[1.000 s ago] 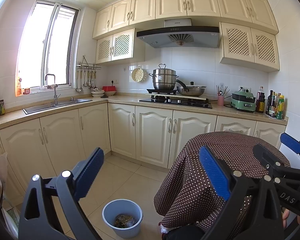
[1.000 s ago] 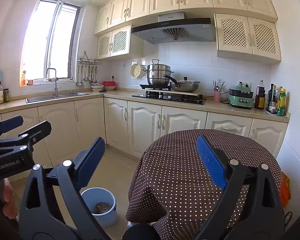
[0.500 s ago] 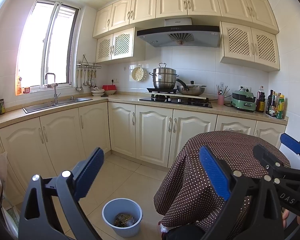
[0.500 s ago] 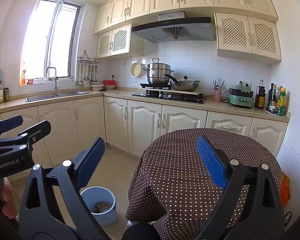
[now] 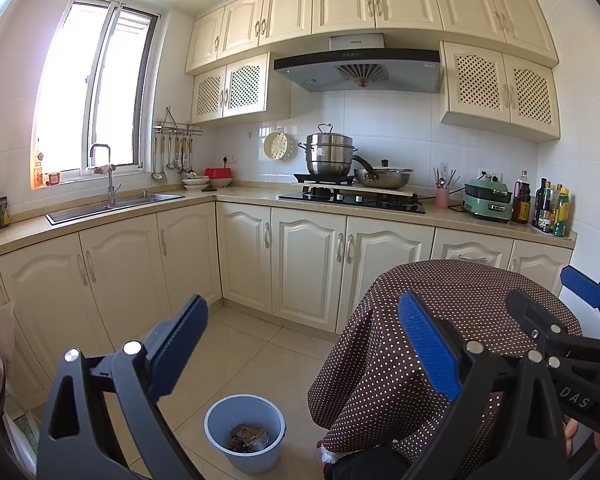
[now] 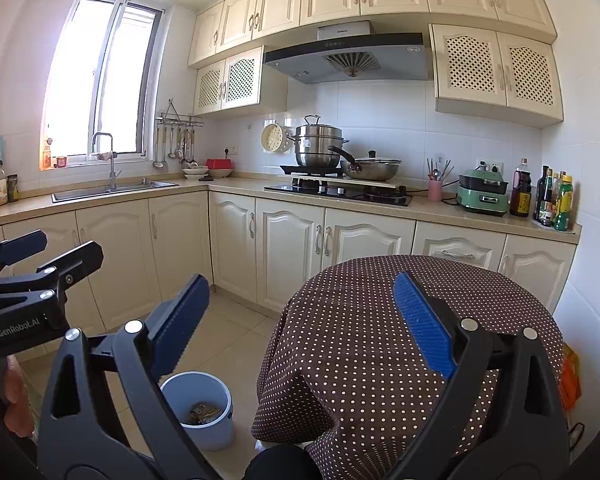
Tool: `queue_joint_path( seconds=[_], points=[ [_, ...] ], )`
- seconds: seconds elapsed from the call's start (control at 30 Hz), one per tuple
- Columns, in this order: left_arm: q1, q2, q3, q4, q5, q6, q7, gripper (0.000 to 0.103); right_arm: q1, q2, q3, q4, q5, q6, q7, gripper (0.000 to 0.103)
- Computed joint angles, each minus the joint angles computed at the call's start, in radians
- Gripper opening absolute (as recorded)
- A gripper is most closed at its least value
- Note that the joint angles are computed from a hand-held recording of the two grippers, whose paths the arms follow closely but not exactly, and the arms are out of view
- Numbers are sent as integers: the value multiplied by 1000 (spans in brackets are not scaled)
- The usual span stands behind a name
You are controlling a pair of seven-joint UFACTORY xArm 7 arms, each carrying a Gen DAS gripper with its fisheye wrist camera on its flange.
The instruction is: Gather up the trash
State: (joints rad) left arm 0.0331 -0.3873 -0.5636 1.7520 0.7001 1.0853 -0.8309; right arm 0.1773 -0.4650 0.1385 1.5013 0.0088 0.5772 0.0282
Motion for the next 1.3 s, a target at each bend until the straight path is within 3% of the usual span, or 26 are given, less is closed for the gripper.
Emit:
queue_joint_path(
  seconds=[1.3],
  points=[
    [13,-35,15,-48,-40,-14,12,94,15,24,-16,19,20,8,-37,92]
  ],
)
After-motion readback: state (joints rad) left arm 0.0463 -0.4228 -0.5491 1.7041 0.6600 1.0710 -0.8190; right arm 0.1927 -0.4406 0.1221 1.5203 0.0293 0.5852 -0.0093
